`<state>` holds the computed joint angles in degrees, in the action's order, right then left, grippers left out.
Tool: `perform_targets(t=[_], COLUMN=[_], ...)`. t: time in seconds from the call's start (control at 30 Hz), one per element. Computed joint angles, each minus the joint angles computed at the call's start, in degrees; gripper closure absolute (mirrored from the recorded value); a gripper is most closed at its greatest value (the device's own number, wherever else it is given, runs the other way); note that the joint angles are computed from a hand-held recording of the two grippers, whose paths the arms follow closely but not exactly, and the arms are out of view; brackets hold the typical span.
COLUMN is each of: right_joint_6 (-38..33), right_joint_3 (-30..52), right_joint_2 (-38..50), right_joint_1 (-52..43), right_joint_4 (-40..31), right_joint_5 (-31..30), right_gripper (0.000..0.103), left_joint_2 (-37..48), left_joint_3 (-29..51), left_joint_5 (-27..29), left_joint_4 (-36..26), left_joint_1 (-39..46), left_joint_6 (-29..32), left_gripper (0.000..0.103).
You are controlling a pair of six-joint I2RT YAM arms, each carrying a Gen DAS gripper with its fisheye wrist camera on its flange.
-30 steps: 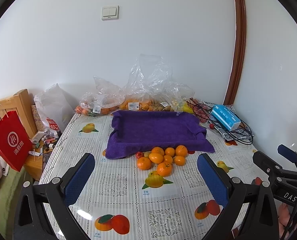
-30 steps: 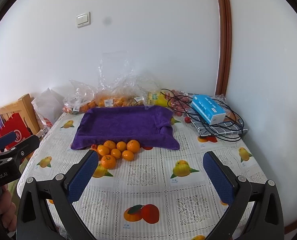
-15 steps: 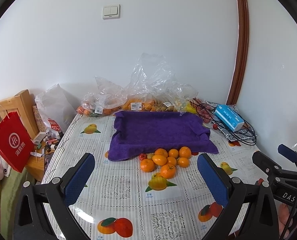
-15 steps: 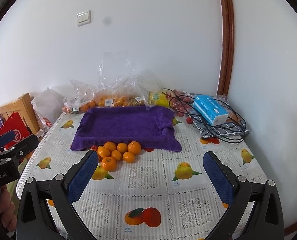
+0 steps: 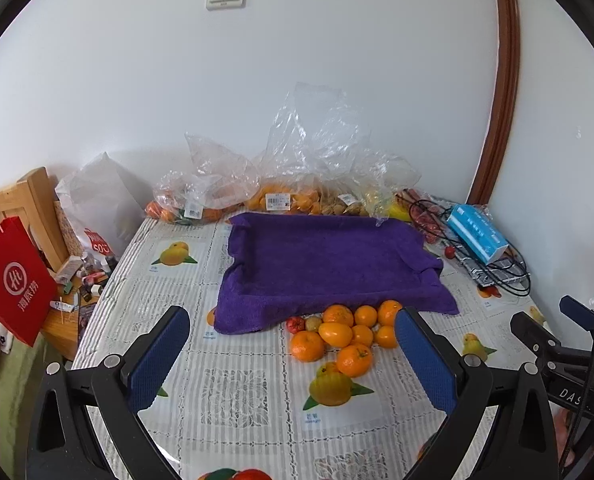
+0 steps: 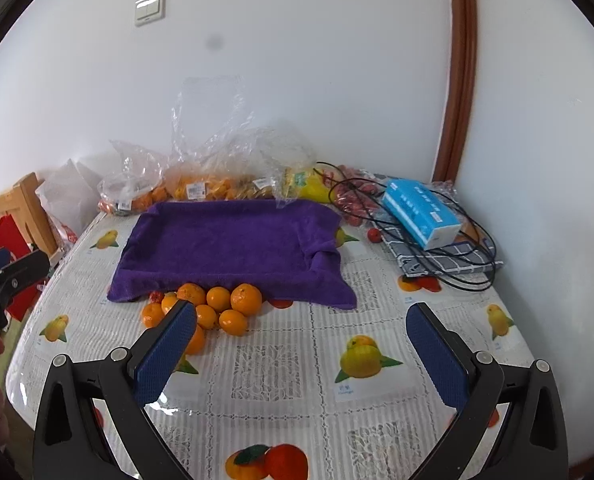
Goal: Organize fruits
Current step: 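Reach the right tool to an orange and close its fingers on it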
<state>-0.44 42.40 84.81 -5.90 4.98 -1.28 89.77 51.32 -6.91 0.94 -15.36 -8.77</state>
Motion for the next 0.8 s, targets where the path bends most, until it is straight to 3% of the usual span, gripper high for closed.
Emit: perform_targets(t=[0.17,0.3,0.63,0.8], right_joint_6=[0.41,2.12,2.59,1.43], right_joint_3=[3.13,8.27,29.30,36.14], right_joint_2=[10.69,19.89,39.41,44.88], right_joint_1=[-0.99,-0.19,1.76,3.56], right_joint_4=[5.27,6.95,-3.93,-7.48], right_joint_5=[-4.34,-4.50,-11.06,-10.98], right_gripper=[0.000,0.010,0.050,0.053], left_joint_2=[8.91,15.31,25.45,29.02], left_joint_3=[3.65,6.51,11.94,14.60], left_joint_5=[1.31,1.41,6.02,6.93], left_joint_4=[1.25,1.37,2.20,2.14], left_joint_1=[2.10,4.00,8.34,9.10], left_joint_6=[1.17,1.66,3.01,3.55], left_gripper=[0.001,0.001,0.004,0.004])
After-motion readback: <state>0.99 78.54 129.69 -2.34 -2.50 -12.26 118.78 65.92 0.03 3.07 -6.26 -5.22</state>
